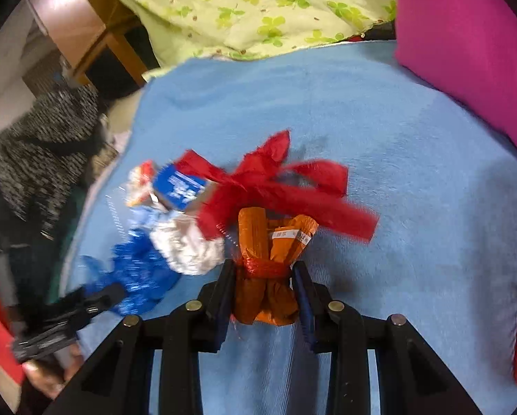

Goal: Collect trash
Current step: 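Grasp the orange packet with the right tool while the left tool holds the blue bag, then carry both items to the red wastebasket and open both tools to drop them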

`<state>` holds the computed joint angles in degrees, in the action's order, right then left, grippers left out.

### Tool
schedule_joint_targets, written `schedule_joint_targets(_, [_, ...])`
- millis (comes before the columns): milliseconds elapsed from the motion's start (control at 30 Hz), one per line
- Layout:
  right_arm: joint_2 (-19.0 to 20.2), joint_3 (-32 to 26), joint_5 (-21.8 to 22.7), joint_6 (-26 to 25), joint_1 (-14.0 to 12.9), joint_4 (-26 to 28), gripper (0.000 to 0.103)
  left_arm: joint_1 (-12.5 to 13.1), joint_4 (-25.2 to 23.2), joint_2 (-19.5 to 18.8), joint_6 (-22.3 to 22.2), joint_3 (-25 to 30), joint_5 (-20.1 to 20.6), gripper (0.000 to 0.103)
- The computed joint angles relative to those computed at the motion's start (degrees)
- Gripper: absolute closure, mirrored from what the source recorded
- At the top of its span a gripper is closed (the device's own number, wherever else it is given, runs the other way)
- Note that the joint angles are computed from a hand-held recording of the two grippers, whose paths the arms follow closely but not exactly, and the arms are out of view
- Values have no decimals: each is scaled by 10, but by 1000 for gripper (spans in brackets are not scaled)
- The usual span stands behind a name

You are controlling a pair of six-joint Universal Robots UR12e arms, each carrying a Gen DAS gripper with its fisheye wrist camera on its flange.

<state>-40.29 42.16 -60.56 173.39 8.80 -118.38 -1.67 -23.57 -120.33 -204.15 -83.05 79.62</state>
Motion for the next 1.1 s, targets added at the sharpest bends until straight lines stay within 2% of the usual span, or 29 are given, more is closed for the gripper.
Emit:
schedule_joint_targets(67, [-7,12,28,14,-8,-4,68,-2,-8,-4,8,6,3,35])
schedule_joint_targets(100, [-15,26,36,21,-12,-12,68,-4,-11,-6,15,9,5,38])
schedule_joint_targets(133, [-21,36,39,24,-15,-19,68,-5,-13,-8,21,11,6,55])
schedule_joint_targets(167, [-28,51,43,27,-18,-29,68,-6,-20,-9,29,14,5,62])
schedule_joint_targets(333, [-56,105,94,55,-38,-61,68,-13,-12,-10,34,17,20,76])
schedule_joint_targets(400, [-61,118,110,72,-45,-86,68,-13,-1,-6,34,13,22,77])
schedule_joint_targets(567, [-74,154,139,128,-58,-205,68,-12,52,16,37,-16,14,78])
schedule_joint_targets(733, [-77,165,148,161,-61,-266,68,-14,123,39,35,-44,31,78])
schedule_joint_targets(867, [-80,173,142,168,-59,-317,68,-18,170,50,39,-59,55,78])
schedule_joint_targets(1000, [-87,187,140,175,-59,-370,68,-29,180,51,61,-58,100,78])
schedule_joint_targets(1100, [-89,191,135,179,-60,-382,68,-34,174,50,67,-53,118,78])
